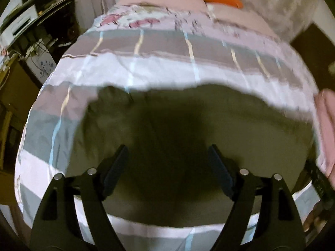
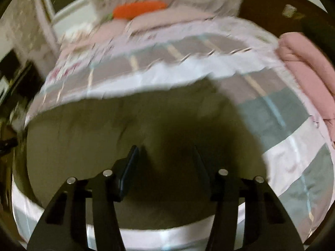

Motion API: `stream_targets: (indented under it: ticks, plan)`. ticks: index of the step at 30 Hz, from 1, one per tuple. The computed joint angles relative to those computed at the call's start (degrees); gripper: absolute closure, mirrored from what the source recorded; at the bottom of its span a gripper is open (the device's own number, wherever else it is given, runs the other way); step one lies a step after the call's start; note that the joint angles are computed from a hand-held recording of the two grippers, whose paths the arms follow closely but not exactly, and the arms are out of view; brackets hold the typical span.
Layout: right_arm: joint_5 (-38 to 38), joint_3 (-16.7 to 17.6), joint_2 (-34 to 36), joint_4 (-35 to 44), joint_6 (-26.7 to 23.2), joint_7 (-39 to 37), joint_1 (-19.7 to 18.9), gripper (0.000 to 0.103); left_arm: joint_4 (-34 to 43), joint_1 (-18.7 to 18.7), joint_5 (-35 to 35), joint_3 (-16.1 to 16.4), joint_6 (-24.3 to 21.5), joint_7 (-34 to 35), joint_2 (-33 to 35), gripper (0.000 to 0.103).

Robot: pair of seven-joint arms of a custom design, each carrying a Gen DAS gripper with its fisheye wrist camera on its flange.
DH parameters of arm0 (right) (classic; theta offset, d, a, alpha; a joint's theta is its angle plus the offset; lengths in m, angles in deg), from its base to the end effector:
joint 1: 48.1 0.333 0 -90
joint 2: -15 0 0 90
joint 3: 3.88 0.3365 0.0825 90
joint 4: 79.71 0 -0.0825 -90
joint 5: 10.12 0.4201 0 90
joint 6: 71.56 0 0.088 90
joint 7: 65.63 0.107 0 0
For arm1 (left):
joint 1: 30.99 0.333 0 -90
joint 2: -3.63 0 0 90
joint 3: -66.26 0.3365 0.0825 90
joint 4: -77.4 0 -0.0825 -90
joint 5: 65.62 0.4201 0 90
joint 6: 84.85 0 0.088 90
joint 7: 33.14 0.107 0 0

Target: Fold large clothes

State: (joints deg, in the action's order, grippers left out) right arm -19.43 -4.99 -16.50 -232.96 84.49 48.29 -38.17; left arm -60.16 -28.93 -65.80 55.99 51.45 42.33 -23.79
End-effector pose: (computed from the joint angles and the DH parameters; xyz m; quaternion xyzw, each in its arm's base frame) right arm 0.4220 0.0713 0.4729 -0.6277 0.7191 -0.1832 0.2352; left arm 0.4629 -0.0748 0.5415 -0.7266 0.6488 -0.1626 0.1574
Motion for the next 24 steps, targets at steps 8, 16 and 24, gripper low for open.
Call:
stream_targets:
  ticks: [8, 16, 24]
  plan:
    - [-32.9, 18.5, 12.1, 7.2, 2.1, 18.7, -16.1, 0.044, -3.1, 5.6, 20.5, -8.1, 6.8, -13.2, 4.9, 0.009]
    - [-38.6, 15.0, 19.8, 11.7, 1.3, 25.3, -13.3, 0.043, 0.6, 1.7, 15.2, -1.5, 6.2, -12.1, 11.6, 0.002]
    - [-42.6, 9.2, 12.7, 8.6, 6.9, 35.3, -12.9, 0.047, -2.8, 5.6, 17.9, -2.7, 9.8, -17.4, 5.1, 0.016]
